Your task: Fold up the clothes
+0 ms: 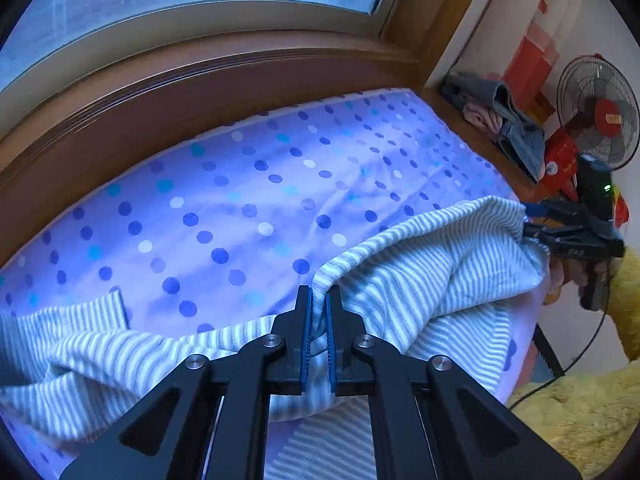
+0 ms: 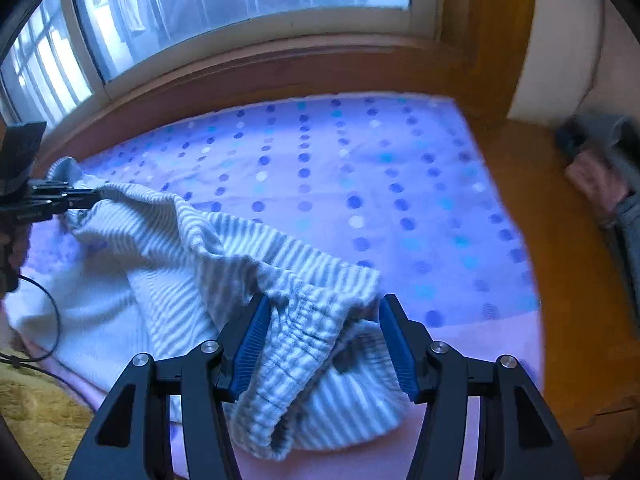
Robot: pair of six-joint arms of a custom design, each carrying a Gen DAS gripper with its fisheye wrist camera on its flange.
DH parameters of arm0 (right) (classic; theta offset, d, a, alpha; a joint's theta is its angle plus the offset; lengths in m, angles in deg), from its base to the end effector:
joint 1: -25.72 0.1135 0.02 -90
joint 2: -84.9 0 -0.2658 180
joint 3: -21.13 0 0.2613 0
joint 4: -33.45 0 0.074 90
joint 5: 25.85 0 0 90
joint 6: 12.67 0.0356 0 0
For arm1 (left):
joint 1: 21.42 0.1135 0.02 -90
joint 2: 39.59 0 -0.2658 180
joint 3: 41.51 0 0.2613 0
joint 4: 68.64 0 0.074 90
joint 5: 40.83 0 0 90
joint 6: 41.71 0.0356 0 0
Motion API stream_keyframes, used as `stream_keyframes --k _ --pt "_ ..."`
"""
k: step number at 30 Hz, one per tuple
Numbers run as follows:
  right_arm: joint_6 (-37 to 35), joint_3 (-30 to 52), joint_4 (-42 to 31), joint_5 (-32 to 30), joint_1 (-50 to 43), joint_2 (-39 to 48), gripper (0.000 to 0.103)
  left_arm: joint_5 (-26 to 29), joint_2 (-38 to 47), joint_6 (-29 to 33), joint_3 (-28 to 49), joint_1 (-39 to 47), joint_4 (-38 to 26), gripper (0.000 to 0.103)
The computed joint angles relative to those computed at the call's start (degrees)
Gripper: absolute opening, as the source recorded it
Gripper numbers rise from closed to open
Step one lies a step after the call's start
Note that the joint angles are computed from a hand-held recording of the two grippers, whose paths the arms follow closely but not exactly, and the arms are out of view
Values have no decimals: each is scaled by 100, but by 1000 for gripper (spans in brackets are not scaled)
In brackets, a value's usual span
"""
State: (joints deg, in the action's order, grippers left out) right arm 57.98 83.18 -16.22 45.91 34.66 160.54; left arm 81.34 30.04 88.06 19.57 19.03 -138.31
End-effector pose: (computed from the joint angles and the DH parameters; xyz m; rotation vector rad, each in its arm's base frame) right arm 0.2517 0.0509 0.2133 -0.7392 2.5230 0.3634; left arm 0.1699 0.1200 0.2219 0.0619 2.5987 -0.4003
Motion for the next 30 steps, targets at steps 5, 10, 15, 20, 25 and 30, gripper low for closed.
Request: stream_keyframes --k 5,10,15,20,25,30 --pt "-140 -283 385 148 68 -283 56 -52 -185 -154 -107 88 -39 6" --pt "-646 -457 656 516 246 -552 56 -154 -294 -463 -242 0 123 6" --pt "-792 -444 567 262 174 -417 32 -144 -543 -721 -319 45 160 6" --pt "-810 -810 741 623 449 -1147 9 -153 -758 -1031 -316 -28 216 6" --pt "-418 59 587 291 98 -962 8 -246 -531 -1624 227 -279 498 6" --pt "-210 1312 917 288 -55 434 8 -894 40 -2300 710 -915 1469 6"
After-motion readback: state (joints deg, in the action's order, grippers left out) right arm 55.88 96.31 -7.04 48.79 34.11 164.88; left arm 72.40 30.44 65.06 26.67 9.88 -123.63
